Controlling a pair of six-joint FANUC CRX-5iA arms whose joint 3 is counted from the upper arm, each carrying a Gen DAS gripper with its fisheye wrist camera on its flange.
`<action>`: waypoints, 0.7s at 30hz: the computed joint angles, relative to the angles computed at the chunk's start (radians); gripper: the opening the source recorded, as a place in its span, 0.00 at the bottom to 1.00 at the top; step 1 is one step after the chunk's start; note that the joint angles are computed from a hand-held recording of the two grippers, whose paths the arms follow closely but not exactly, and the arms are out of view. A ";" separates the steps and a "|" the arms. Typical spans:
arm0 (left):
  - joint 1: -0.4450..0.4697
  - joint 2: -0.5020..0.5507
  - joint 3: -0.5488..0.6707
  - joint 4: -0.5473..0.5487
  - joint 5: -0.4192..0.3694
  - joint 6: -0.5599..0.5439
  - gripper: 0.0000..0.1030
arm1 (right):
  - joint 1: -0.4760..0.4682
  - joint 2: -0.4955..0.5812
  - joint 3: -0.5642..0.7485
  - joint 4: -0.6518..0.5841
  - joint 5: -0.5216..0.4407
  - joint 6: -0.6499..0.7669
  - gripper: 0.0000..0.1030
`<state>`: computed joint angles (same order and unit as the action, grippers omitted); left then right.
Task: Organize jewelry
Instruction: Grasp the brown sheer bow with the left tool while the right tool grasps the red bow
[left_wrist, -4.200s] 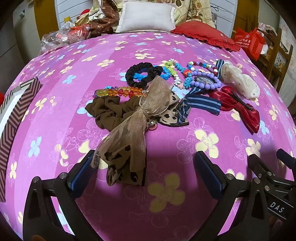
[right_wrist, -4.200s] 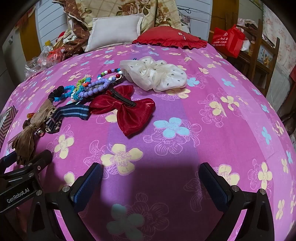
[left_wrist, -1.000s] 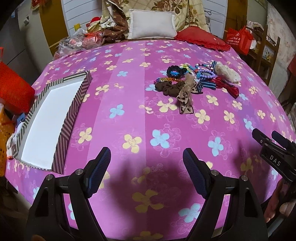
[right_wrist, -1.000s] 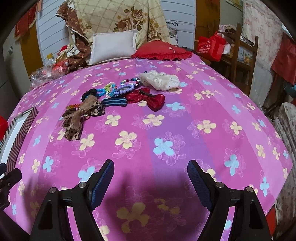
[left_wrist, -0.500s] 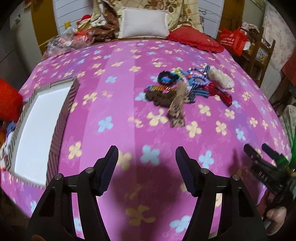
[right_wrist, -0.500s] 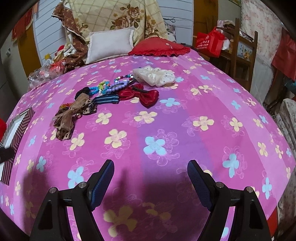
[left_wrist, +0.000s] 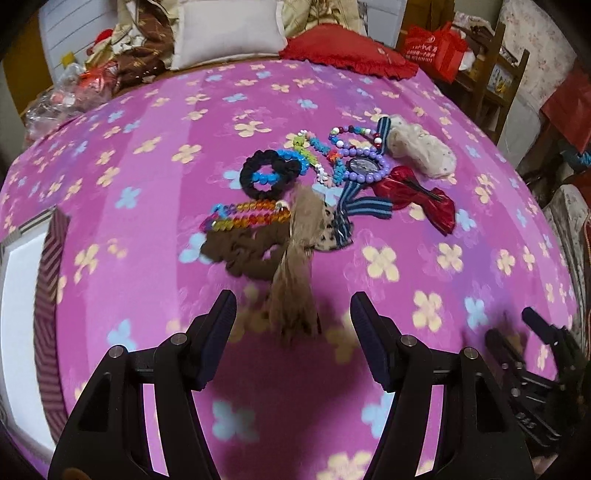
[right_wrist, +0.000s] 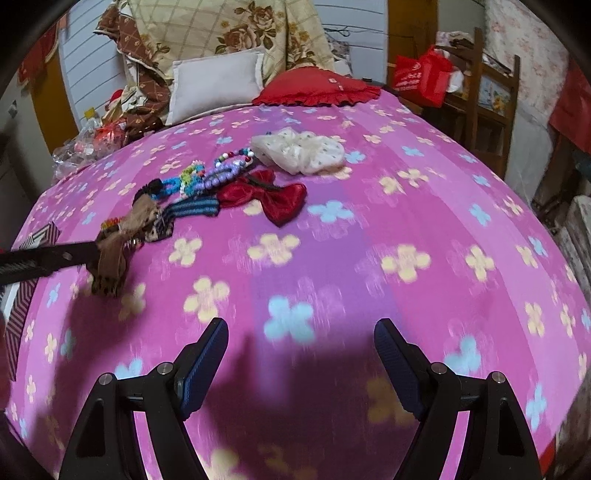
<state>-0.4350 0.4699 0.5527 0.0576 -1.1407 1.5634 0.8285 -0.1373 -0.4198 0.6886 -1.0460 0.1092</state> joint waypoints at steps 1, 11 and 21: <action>0.000 0.027 0.033 -0.003 -0.016 0.003 0.62 | -0.028 0.010 0.018 -0.021 0.025 0.040 0.77; 0.015 0.122 0.121 0.067 -0.040 -0.011 0.62 | -0.215 0.172 0.211 -0.142 0.128 0.338 0.71; 0.015 0.174 0.172 0.082 -0.069 -0.023 0.49 | -0.298 0.312 0.366 -0.265 0.156 0.564 0.71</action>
<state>-0.4204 0.6444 0.7250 0.1399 -1.2096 1.5402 0.5305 0.1751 -0.0535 0.4236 -0.8899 0.6733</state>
